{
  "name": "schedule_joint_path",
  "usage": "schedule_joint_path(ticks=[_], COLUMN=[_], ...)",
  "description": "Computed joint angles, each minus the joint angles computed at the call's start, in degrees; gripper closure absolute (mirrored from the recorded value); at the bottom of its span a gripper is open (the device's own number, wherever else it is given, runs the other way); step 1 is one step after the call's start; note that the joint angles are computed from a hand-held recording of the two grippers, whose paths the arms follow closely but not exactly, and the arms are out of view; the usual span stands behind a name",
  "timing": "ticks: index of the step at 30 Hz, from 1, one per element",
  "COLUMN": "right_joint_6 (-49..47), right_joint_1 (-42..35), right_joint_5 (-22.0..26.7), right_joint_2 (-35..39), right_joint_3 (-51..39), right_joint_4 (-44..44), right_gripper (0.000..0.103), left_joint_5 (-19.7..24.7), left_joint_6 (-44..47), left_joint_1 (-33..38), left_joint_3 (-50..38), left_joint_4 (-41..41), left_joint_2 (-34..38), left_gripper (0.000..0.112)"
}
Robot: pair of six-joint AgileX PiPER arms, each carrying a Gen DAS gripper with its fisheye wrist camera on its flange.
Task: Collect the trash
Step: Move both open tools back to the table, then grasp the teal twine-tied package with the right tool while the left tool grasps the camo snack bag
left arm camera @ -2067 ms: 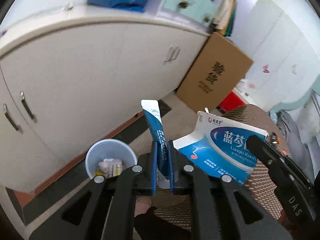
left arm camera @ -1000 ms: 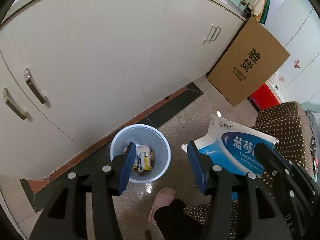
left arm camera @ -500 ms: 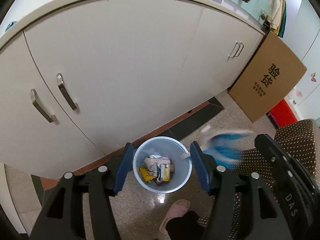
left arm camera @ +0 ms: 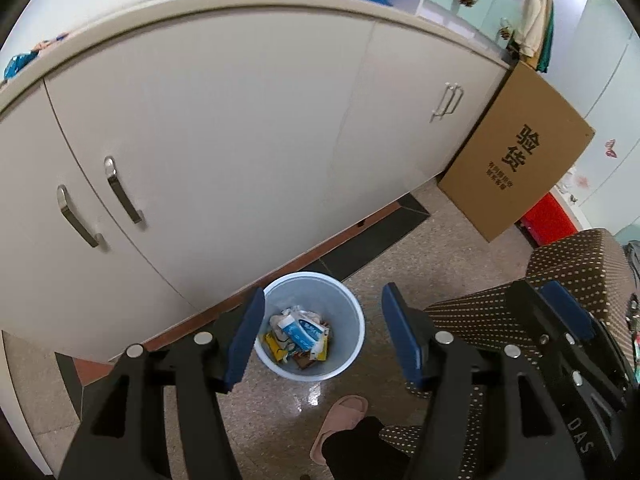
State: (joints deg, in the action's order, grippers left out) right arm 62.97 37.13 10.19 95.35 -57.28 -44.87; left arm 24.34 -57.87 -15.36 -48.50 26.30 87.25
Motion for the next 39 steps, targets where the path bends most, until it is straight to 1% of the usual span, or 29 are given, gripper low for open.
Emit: schedule_joint_path(ticks=[2, 4, 8, 11, 12, 15, 17, 22, 25, 27, 29, 30, 31, 32, 33, 34, 35, 37, 39], right_joint_6=[-1.52, -1.35, -4.54, -11.6, -15.98, -33.16, -44.62, -73.27, -90.45, -101.91, -113.37, -118.3, -120.93, -124.96, -126.71, -127.95, -129.4, -130.76, -132.21], right_joint_1=[-0.5, -1.08, -3.09, -6.18, -7.88, -13.73, -18.53, -33.52, -46.48, -54.7, -64.83, -69.41, -71.86, -75.78, -77.41, -78.99, -80.53, -81.91, -81.96], right_joint_5=[0.86, 1.44, 3.38, 3.96, 4.27, 4.8, 5.85, 11.53, 17.15, 21.06, 26.25, 28.18, 29.17, 30.6, 31.03, 31.01, 30.77, 30.53, 27.29], right_joint_2=[-2.5, -5.23, -12.46, -18.01, -20.35, -26.21, -30.23, -37.92, -41.12, -41.61, -40.98, -40.3, -39.82, -38.31, -37.31, -36.02, -34.04, -30.16, -27.11], right_joint_3=[1.38, 3.01, 6.85, 9.64, 10.72, 13.31, 15.0, 17.47, 18.19, 18.51, 18.44, 18.49, 18.45, 18.06, 17.72, 17.22, 16.5, 14.72, 14.0], right_joint_4=[1.65, 1.38, 3.58, 9.84, 13.66, 28.49, 38.32, 62.14, 74.78, 83.27, 90.99, 93.6, 94.86, 96.22, 96.33, 95.82, 95.19, 93.57, 92.81], right_gripper=[0.042, 0.042, 0.042, 0.042, 0.041, 0.04, 0.04, 0.038, 0.036, 0.035, 0.034, 0.033, 0.033, 0.032, 0.031, 0.031, 0.03, 0.03, 0.03], left_joint_5=[0.95, 1.64, 4.39, 7.04, 8.49, 11.1, 11.86, 12.67, 14.86, 16.43, 17.87, 18.23, 18.71, 19.95, 22.17, 23.15, 23.03, 24.91, 26.99], left_joint_6=[-0.64, -1.13, -4.23, -6.77, -8.27, -10.25, -10.43, -7.85, -5.76, -3.55, -1.2, -0.47, 0.49, 1.25, 2.93, 3.85, 4.33, 6.63, 8.98], left_joint_1=[-1.7, -3.43, -9.37, -14.62, -17.25, -22.63, -25.9, -32.71, -36.22, -38.25, -39.85, -40.34, -40.53, -41.18, -41.95, -42.33, -42.49, -43.0, -43.23], left_joint_3=[-0.56, -1.15, -3.72, -6.63, -8.26, -12.17, -14.84, -23.8, -30.89, -36.27, -41.84, -43.73, -45.56, -48.39, -52.96, -55.45, -56.09, -61.41, -66.73], left_joint_4=[0.04, -0.03, 1.54, 3.2, 4.41, 6.51, 6.59, 2.81, 1.72, 0.12, -2.07, -2.53, -2.96, -3.13, -3.8, -4.14, -4.25, -5.16, -6.17], left_joint_2=[-1.13, -1.82, -2.67, -2.58, -2.24, -0.73, 0.69, 7.12, 12.28, 16.35, 20.45, 21.97, 23.38, 25.35, 28.34, 30.02, 30.68, 34.26, 37.75], left_gripper=[0.051, 0.051, 0.051, 0.05, 0.05, 0.049, 0.048, 0.046, 0.045, 0.045, 0.045, 0.044, 0.044, 0.044, 0.043, 0.043, 0.043, 0.04, 0.038])
